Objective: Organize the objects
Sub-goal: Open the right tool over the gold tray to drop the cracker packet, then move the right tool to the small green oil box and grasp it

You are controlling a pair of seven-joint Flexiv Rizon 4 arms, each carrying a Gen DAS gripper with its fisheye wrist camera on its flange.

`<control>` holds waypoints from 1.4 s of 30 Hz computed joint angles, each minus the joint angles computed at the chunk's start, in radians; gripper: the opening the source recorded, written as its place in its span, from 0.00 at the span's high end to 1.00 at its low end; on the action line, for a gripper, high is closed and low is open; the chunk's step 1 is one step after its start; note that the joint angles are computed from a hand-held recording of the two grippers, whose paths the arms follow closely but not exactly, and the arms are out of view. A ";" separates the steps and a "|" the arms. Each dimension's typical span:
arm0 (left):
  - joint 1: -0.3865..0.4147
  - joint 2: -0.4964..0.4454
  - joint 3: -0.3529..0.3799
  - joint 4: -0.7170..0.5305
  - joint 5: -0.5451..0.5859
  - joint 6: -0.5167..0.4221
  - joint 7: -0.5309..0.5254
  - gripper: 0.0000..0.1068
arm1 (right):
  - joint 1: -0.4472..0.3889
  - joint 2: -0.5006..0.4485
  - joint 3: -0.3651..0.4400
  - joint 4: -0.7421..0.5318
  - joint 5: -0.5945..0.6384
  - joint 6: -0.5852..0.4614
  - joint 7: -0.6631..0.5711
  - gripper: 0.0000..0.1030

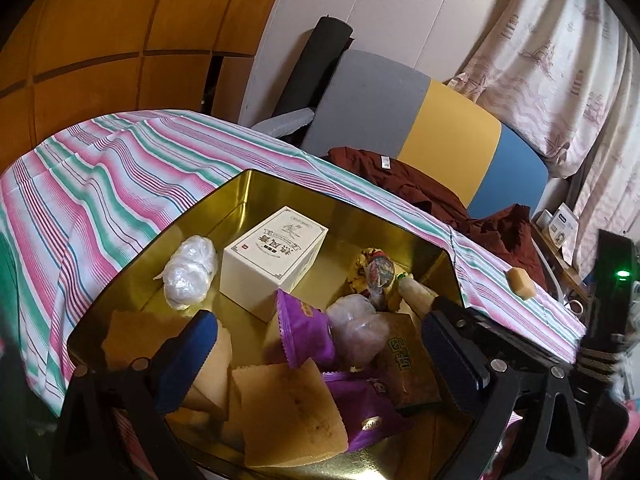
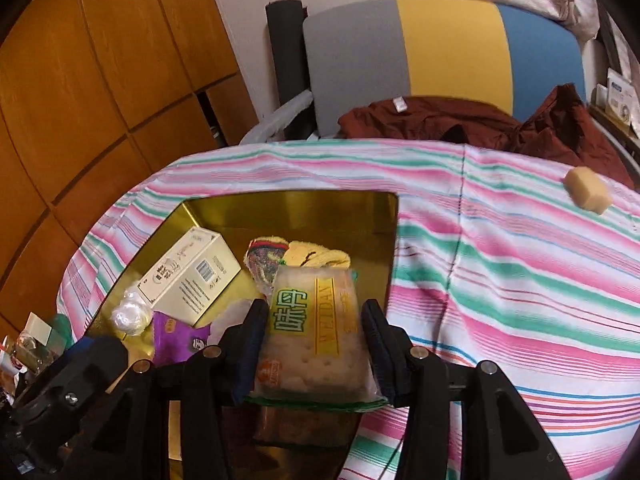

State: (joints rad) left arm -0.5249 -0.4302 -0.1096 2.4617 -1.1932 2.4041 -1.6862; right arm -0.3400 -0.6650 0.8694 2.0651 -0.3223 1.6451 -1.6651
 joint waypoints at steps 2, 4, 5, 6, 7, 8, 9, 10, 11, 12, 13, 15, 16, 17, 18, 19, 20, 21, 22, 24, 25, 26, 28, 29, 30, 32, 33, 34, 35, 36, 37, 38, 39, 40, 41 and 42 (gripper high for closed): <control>-0.001 -0.002 -0.001 0.000 -0.001 0.001 -0.001 0.04 | -0.025 0.000 0.017 0.016 -0.006 0.035 -0.013 0.53; -0.003 -0.003 -0.002 -0.003 -0.005 -0.003 0.002 0.04 | -0.060 -0.008 0.045 0.027 -0.034 0.048 -0.015 0.53; -0.004 -0.003 -0.003 -0.003 -0.006 -0.003 0.002 0.04 | -0.076 -0.011 0.057 0.033 -0.053 0.050 -0.015 0.53; -0.005 -0.005 -0.003 -0.004 -0.008 -0.002 0.003 0.04 | -0.084 -0.011 0.061 0.039 -0.070 0.050 -0.015 0.53; -0.007 -0.005 -0.004 -0.006 -0.013 -0.003 0.008 0.04 | -0.090 -0.010 0.062 0.045 -0.084 0.052 -0.012 0.53; -0.007 -0.006 -0.005 -0.008 -0.014 -0.004 0.010 0.04 | -0.094 -0.011 0.064 0.048 -0.094 0.056 -0.006 0.53; -0.008 -0.006 -0.005 -0.009 -0.015 -0.004 0.013 0.04 | -0.107 -0.014 0.070 0.056 -0.105 0.063 -0.001 0.53; -0.009 -0.006 -0.006 -0.011 -0.018 -0.005 0.017 0.04 | -0.116 -0.016 0.075 0.058 -0.116 0.065 0.009 0.53; -0.009 -0.007 -0.006 -0.013 -0.019 -0.007 0.019 0.04 | -0.126 -0.019 0.079 0.062 -0.126 0.067 0.020 0.53; -0.008 -0.007 -0.007 -0.013 -0.016 -0.009 0.017 0.04 | -0.145 -0.026 0.092 0.065 -0.139 0.060 0.029 0.53; -0.007 -0.006 -0.007 -0.012 -0.011 -0.011 0.013 0.04 | -0.159 -0.032 0.101 0.065 -0.150 0.054 0.038 0.53; -0.008 -0.007 -0.008 -0.013 -0.010 -0.014 0.011 0.04 | -0.169 -0.029 0.096 0.068 -0.160 0.061 0.052 0.53; -0.008 -0.006 -0.008 -0.013 -0.006 -0.017 0.008 0.04 | -0.173 -0.028 0.093 0.069 -0.166 0.067 0.060 0.53; -0.006 -0.006 -0.007 -0.012 0.004 -0.020 0.002 0.04 | -0.179 -0.028 0.089 0.068 -0.171 0.074 0.069 0.53; -0.004 -0.007 -0.007 -0.012 0.015 -0.023 -0.004 0.04 | -0.179 -0.025 0.080 0.066 -0.178 0.076 0.079 0.53; -0.004 -0.008 -0.005 -0.014 0.024 -0.026 -0.006 0.04 | -0.176 -0.018 0.068 0.064 -0.183 0.076 0.090 0.53; -0.006 -0.009 -0.004 -0.015 0.027 -0.029 -0.004 0.04 | -0.170 -0.010 0.052 0.062 -0.185 0.080 0.101 0.53; -0.008 -0.010 -0.003 -0.018 0.029 -0.032 0.000 0.04 | -0.161 -0.003 0.035 0.061 -0.186 0.085 0.111 0.53; -0.009 -0.011 -0.002 -0.021 0.036 -0.035 0.004 0.04 | -0.152 0.006 0.017 0.060 -0.188 0.090 0.121 0.53; -0.012 -0.012 0.000 -0.027 0.046 -0.040 0.013 0.04 | -0.128 0.029 -0.026 0.058 -0.188 0.097 0.141 0.53; -0.014 -0.013 0.001 -0.029 0.049 -0.040 0.017 0.04 | -0.114 0.040 -0.050 0.059 -0.187 0.104 0.150 0.53; -0.015 -0.013 0.002 -0.031 0.055 -0.040 0.019 0.04 | -0.097 0.053 -0.077 0.060 -0.186 0.111 0.158 0.53; -0.020 -0.015 0.004 -0.037 0.057 -0.040 0.030 0.04 | -0.058 0.081 -0.140 0.065 -0.183 0.124 0.174 0.53; -0.021 -0.015 0.004 -0.039 0.059 -0.041 0.034 0.04 | -0.038 0.093 -0.170 0.067 -0.181 0.131 0.182 0.53; -0.020 -0.016 0.004 -0.040 0.067 -0.044 0.034 0.04 | -0.026 0.100 -0.193 0.066 -0.182 0.132 0.188 0.53; -0.020 -0.017 0.004 -0.042 0.073 -0.048 0.031 0.04 | -0.016 0.104 -0.222 0.065 -0.188 0.137 0.197 0.53; -0.021 -0.018 0.004 -0.044 0.075 -0.050 0.030 0.04 | -0.004 0.109 -0.245 0.065 -0.188 0.141 0.200 0.53; -0.021 -0.019 0.003 -0.046 0.080 -0.055 0.030 0.04 | 0.005 0.114 -0.264 0.066 -0.190 0.145 0.201 0.53; -0.023 -0.021 0.003 -0.048 0.085 -0.059 0.030 0.04 | 0.009 0.116 -0.278 0.067 -0.194 0.148 0.202 0.53; -0.027 -0.023 0.003 -0.051 0.085 -0.063 0.037 0.04 | 0.020 0.122 -0.298 0.069 -0.194 0.152 0.205 0.53; -0.033 -0.024 0.003 -0.056 0.078 -0.066 0.048 0.04 | 0.027 0.124 -0.313 0.068 -0.195 0.153 0.208 0.53; -0.039 -0.025 0.002 -0.059 0.071 -0.067 0.055 0.04 | 0.030 0.125 -0.326 0.065 -0.198 0.152 0.208 0.53; -0.043 -0.026 0.001 -0.061 0.069 -0.068 0.061 0.04 | 0.035 0.126 -0.337 0.064 -0.199 0.153 0.210 0.53; -0.048 -0.026 0.000 -0.065 0.065 -0.071 0.071 0.04 | 0.042 0.127 -0.350 0.061 -0.197 0.155 0.211 0.53; -0.050 -0.027 -0.001 -0.068 0.062 -0.073 0.078 0.04 | 0.052 0.128 -0.369 0.058 -0.193 0.155 0.214 0.53; -0.055 -0.029 -0.002 -0.073 0.056 -0.077 0.089 0.04 | 0.055 0.127 -0.378 0.055 -0.191 0.153 0.217 0.53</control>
State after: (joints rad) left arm -0.5794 -0.4588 -0.1118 2.3885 -1.1372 2.3270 -1.5972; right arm -0.2853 -0.5379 0.4919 2.1201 -0.5132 1.7985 -1.4484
